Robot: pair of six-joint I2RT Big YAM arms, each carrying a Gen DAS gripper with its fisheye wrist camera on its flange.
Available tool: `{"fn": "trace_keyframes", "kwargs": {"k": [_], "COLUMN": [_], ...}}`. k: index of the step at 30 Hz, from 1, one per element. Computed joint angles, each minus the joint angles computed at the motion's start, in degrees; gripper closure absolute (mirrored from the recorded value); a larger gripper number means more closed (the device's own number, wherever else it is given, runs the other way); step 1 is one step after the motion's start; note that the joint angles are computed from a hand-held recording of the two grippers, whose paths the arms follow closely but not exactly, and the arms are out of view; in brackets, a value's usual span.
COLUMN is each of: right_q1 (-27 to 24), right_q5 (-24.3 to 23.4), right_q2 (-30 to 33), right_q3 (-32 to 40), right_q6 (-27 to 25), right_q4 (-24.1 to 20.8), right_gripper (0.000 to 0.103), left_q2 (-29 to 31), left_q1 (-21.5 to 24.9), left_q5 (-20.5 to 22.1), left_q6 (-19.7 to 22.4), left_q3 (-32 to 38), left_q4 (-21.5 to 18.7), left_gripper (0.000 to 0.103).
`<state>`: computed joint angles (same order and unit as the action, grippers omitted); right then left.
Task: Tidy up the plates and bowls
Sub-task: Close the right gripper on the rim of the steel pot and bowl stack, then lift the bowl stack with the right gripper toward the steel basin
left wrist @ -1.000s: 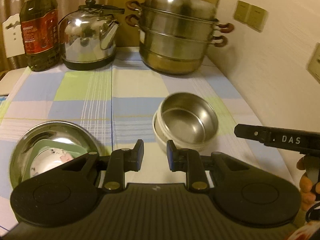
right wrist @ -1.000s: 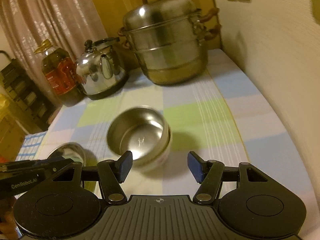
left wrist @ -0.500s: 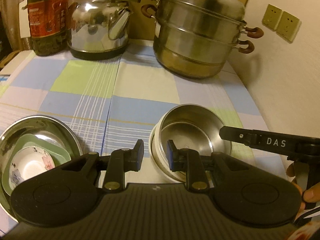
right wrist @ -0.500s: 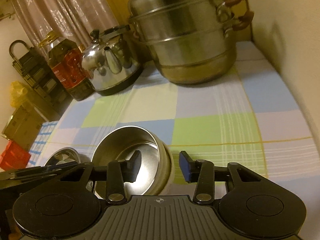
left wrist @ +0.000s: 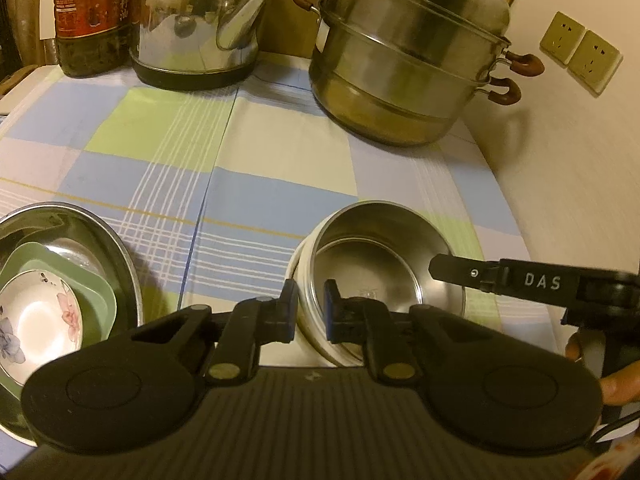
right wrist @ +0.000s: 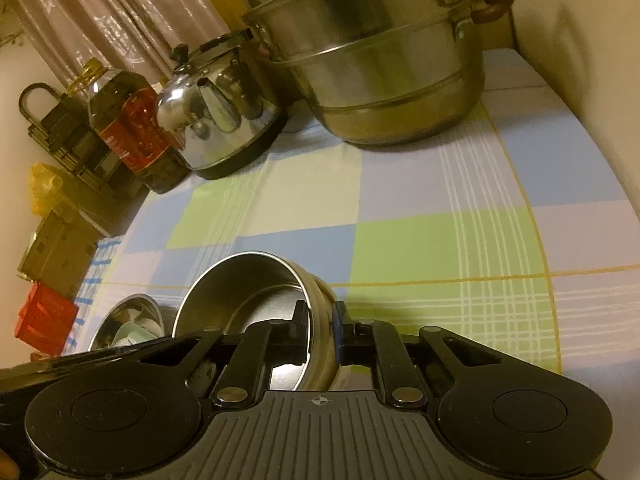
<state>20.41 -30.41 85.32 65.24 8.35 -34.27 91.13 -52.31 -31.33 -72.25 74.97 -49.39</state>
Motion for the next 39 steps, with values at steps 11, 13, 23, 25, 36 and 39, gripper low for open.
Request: {"fn": "trace_keyframes", "kwargs": {"k": [11, 13, 23, 25, 36, 39], "right_q1": [0.22, 0.11, 1.30, 1.42, 0.87, 1.51], "right_q5": [1.28, 0.93, 4.27, 5.16, 2.50, 4.18], "right_q2": [3.31, 4.14, 3.03, 2.93, 5.05, 5.11], "right_q3": [7.24, 8.57, 7.64, 7.03, 6.39, 6.78], "right_q6": [4.02, 5.08, -1.18, -1.08, 1.51, 0.72], "right_q4": [-10.85, -12.51, -11.89, -11.14, -10.08, -10.63], "right_gripper": [0.090, 0.090, 0.079, 0.065, 0.075, 0.078], "left_q2": [-0.72, -0.79, 1.08, 1.39, 1.88, 2.36], "left_q1": [1.49, 1.79, 1.63, 1.85, 3.24, 3.04], "left_q5": [3.74, 4.29, 2.70, 3.06, 7.84, 7.36], "left_q6": [-1.21, -1.09, -0.02, -0.09, -0.27, -0.10], "left_q3": [-0.20, -0.21, 2.32, 2.45, 0.43, 1.09], "left_q4": [0.29, 0.30, -3.66, -4.05, 0.56, -0.11], "left_gripper": [0.092, 0.092, 0.085, 0.079, 0.078, 0.078]}}
